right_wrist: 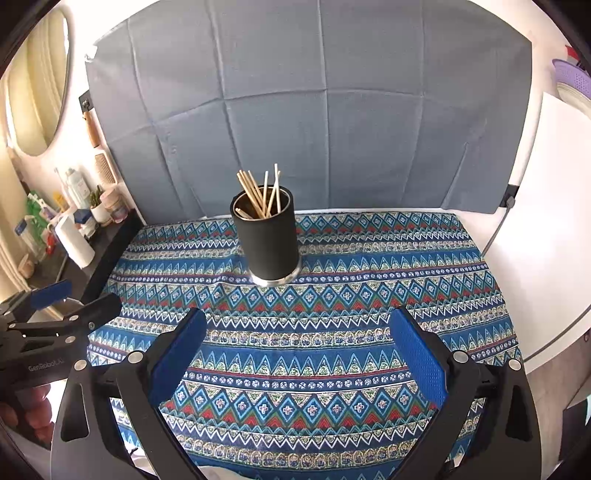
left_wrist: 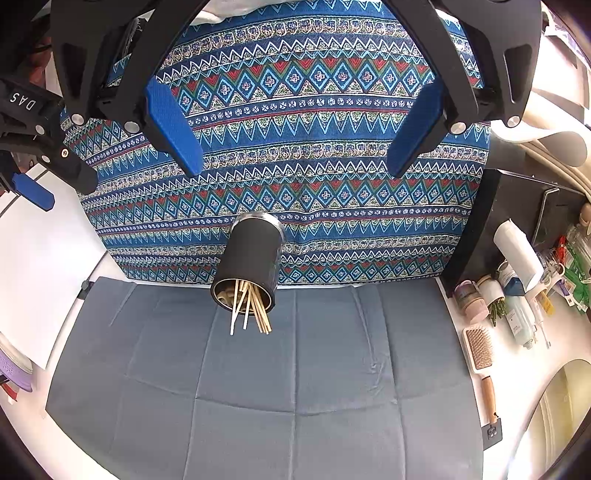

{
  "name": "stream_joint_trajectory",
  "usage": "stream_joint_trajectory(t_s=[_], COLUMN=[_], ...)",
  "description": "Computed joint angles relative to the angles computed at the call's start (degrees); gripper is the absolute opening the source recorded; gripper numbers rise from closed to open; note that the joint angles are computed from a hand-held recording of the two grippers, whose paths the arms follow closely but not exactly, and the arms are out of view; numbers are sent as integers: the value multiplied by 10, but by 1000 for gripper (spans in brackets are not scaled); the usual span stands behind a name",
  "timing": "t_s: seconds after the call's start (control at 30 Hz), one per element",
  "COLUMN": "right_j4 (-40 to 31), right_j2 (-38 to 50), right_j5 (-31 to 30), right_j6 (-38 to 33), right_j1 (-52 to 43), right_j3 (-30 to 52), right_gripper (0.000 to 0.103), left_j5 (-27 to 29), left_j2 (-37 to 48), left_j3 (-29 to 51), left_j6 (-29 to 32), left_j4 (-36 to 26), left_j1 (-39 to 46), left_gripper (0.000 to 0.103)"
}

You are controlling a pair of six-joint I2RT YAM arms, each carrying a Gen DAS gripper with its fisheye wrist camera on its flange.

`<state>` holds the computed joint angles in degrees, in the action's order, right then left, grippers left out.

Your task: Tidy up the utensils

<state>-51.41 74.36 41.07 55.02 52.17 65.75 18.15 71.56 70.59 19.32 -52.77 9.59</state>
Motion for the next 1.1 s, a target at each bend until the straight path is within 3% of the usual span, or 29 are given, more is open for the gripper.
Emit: stream_joint_trajectory(t_s=[1.1], right_j4=[-38], right_j2=[7], right_j5=[23], right_j6=[13], right_j1=[18], right_j3=[21], right_gripper=[95], left_j5=[0], left_j2=[3], left_j3=[13], left_j6=[6], left_j4=[-15], left_j1=[-4], left_gripper=[97])
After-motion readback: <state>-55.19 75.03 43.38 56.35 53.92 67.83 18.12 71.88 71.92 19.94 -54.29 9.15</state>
